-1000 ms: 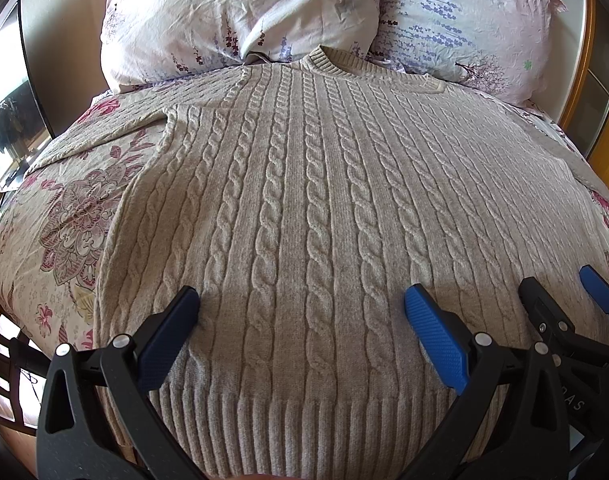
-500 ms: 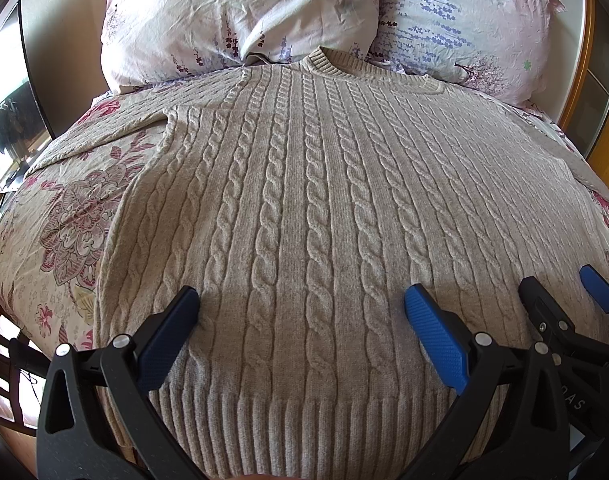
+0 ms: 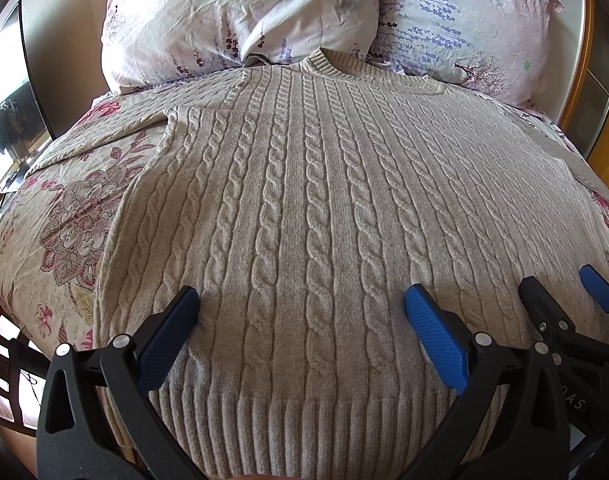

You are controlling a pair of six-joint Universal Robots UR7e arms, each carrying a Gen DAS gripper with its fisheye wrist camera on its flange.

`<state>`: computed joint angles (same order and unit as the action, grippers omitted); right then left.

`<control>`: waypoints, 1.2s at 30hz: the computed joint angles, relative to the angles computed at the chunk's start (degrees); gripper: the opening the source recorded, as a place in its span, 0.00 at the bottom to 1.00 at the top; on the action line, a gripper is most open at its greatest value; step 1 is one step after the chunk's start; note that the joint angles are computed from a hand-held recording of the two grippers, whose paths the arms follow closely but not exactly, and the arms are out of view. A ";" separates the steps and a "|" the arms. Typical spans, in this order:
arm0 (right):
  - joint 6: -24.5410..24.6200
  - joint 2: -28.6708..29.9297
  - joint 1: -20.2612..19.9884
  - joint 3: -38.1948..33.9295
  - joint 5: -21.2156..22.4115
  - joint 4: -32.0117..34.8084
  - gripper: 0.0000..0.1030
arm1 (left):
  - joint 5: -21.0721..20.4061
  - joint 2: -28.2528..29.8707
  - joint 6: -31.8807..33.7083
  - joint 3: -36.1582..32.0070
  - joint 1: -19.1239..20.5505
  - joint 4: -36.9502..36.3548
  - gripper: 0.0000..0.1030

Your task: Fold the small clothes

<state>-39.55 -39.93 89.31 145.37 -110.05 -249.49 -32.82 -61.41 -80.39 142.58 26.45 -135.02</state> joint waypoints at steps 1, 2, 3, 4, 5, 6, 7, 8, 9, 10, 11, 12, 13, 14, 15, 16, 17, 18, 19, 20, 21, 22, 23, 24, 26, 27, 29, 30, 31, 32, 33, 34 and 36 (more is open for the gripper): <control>0.00 0.00 0.00 0.00 0.00 0.00 0.99 | 0.00 -0.01 0.01 -0.01 0.01 0.01 0.98; 0.00 0.00 0.00 0.00 0.00 0.00 0.99 | -0.01 0.01 -0.04 0.01 -0.02 0.01 0.98; 0.00 0.00 0.00 0.00 0.00 0.00 0.99 | -0.01 0.01 -0.04 0.01 -0.02 0.01 0.98; 0.00 0.00 0.00 0.00 0.00 0.00 0.99 | -0.01 0.01 -0.04 0.01 -0.02 0.01 0.98; 0.00 0.00 0.00 0.00 0.00 0.00 0.99 | -0.01 0.01 -0.04 0.01 -0.02 0.01 0.98; -0.03 0.03 -0.01 0.01 0.03 -0.07 0.99 | -0.01 0.01 -0.04 0.01 -0.02 0.01 0.98; -0.03 0.03 -0.01 0.01 0.03 -0.07 0.99 | -0.01 0.01 -0.04 0.01 -0.02 0.01 0.98; -0.03 0.03 -0.01 0.01 0.03 -0.07 0.99 | -0.01 0.01 -0.04 0.01 -0.02 0.01 0.98; -0.03 0.03 -0.01 0.01 0.03 -0.07 0.99 | -0.01 0.01 -0.04 0.01 -0.02 0.01 0.98; -0.03 0.03 -0.01 0.01 0.03 -0.07 0.99 | 0.04 0.02 -0.06 0.03 -0.04 0.01 0.98; -0.04 0.05 -0.01 0.02 0.03 -0.12 0.99 | 0.04 0.02 -0.06 0.03 -0.04 0.01 0.98; -0.04 0.05 -0.01 0.02 0.03 -0.12 0.99 | 0.06 0.02 -0.04 0.02 -0.03 0.00 0.98; -0.05 0.10 0.00 0.04 0.02 -0.20 0.99 | 0.07 0.02 -0.06 0.03 -0.05 0.01 0.98; -0.05 0.13 0.00 0.07 0.02 -0.26 0.99 | 0.07 0.02 -0.06 0.03 -0.05 0.01 0.98; -0.05 0.17 0.00 0.11 0.02 -0.34 0.99 | 0.06 0.01 -0.04 0.01 -0.02 0.01 0.98; -0.06 0.21 -0.01 0.14 0.03 -0.42 0.99 | 0.08 0.02 -0.07 0.04 -0.06 0.00 0.98; -0.06 0.25 0.00 0.17 0.02 -0.48 0.99 | 0.08 0.02 -0.07 0.04 -0.06 0.00 0.98; -0.07 0.26 0.01 0.20 -0.02 -0.48 0.99 | 0.08 0.02 -0.07 0.04 -0.06 0.00 0.98; -0.05 0.16 0.07 0.21 -0.15 -0.25 0.99 | 0.03 0.01 -0.02 0.02 -0.04 0.03 0.98; 0.06 -0.06 0.17 0.21 -0.34 0.22 0.99 | -0.07 -0.05 0.09 -0.03 0.03 0.06 0.98; -0.03 -0.18 0.25 0.17 -0.54 0.47 0.99 | -0.16 -0.11 0.22 -0.09 0.11 0.08 0.98; 0.08 -0.10 0.35 -0.18 -0.77 1.01 0.99 | -0.55 -0.36 -0.51 -1.05 -0.38 1.91 0.98; 0.23 -0.22 0.44 -0.26 -1.04 1.55 0.99 | -0.54 -0.38 -0.54 -1.05 -0.40 1.94 0.98; 0.29 -0.85 0.39 -0.85 -1.19 3.08 0.99 | -0.64 -0.44 -0.52 -1.23 -0.41 2.20 0.98; 0.70 -1.50 0.81 -0.98 -2.09 5.00 0.99 | -0.79 -0.72 0.20 -1.11 -0.08 2.00 0.98; 0.73 -1.61 0.85 -0.89 -2.31 5.47 0.99 | -0.97 -0.77 0.98 -1.16 0.19 1.55 0.98; 1.25 -3.16 1.49 -0.60 -3.46 8.50 0.99 | -1.34 -0.79 2.39 -1.58 0.64 0.99 0.98; 1.51 -3.96 1.76 -0.51 -4.01 10.27 0.99 | -1.53 -0.99 2.78 -1.08 0.81 0.57 0.98; 1.54 -4.84 1.96 -0.69 -4.42 12.48 0.99 | -1.74 -0.99 3.79 -1.48 1.25 0.44 0.98; 1.46 -5.23 1.97 -0.60 -4.35 13.01 0.99 | -2.07 -1.19 4.77 -1.78 1.71 0.33 0.98; 1.04 -6.10 1.82 -0.52 -3.89 14.32 0.99 | -2.34 -1.32 5.62 -1.99 2.12 0.13 0.98; 0.21 -6.92 1.36 -0.24 -2.78 15.19 0.99 | -2.49 -1.33 6.13 -1.91 2.28 -0.20 0.98; -2.42 -8.11 -0.42 0.75 0.82 15.47 0.99 | -2.90 -1.62 8.27 -2.11 2.95 -0.99 0.98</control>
<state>-41.97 -48.04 88.88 146.12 -109.23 -234.01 -35.73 -63.03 -72.13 140.46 29.40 -136.01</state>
